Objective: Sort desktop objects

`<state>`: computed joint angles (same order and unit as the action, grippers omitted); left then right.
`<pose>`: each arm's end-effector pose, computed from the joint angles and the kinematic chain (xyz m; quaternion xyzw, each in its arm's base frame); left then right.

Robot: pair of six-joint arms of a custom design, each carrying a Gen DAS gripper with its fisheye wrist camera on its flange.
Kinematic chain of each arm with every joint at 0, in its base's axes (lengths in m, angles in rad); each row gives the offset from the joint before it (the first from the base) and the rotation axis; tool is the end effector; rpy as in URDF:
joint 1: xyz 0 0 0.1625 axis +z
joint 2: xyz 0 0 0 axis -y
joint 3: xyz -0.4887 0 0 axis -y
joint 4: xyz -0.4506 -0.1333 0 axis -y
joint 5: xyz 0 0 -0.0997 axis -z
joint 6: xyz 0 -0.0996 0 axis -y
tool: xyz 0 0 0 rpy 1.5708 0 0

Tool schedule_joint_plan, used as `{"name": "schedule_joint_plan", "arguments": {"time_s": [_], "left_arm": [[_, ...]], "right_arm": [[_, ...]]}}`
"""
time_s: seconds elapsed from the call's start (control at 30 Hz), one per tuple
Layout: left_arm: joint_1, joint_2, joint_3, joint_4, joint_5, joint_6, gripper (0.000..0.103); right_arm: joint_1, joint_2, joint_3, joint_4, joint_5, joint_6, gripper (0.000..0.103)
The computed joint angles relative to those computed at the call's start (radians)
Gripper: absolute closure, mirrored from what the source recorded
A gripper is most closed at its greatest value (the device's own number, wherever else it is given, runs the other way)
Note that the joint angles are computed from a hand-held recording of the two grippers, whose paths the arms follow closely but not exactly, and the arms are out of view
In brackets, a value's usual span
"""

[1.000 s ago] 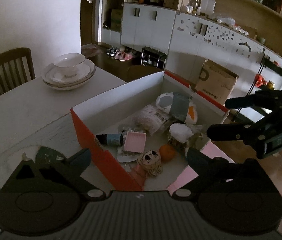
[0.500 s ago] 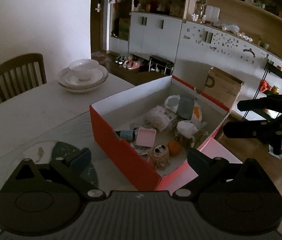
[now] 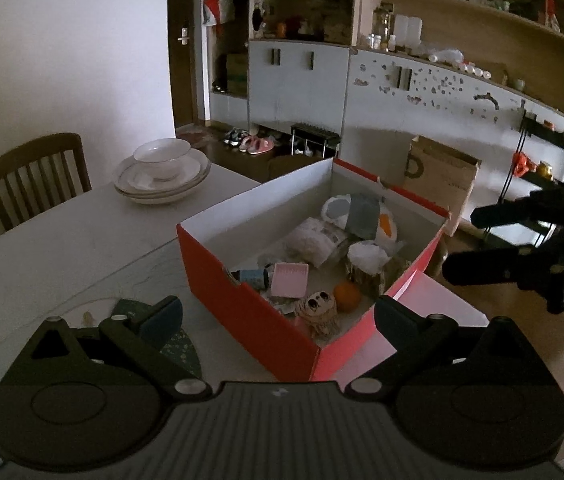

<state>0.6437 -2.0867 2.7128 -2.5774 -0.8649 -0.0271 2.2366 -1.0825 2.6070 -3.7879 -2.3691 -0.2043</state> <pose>-0.0770 -0.3052 0.2902 0.3419 0.8581 -0.3135 0.2200 0.2780 -0.2537 0.1541 0.2457 -0.8416 0.3881 0.2843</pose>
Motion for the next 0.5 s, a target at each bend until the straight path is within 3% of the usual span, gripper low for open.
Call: {"name": "schedule_joint_plan", "arguments": {"time_s": [0.5], "left_arm": [[0.039, 0.012, 0.0, -0.008, -0.049, 0.024, 0.0]], "right_arm": [[0.012, -0.002, 0.01, 0.028, -0.027, 0.065, 0.001]]}}
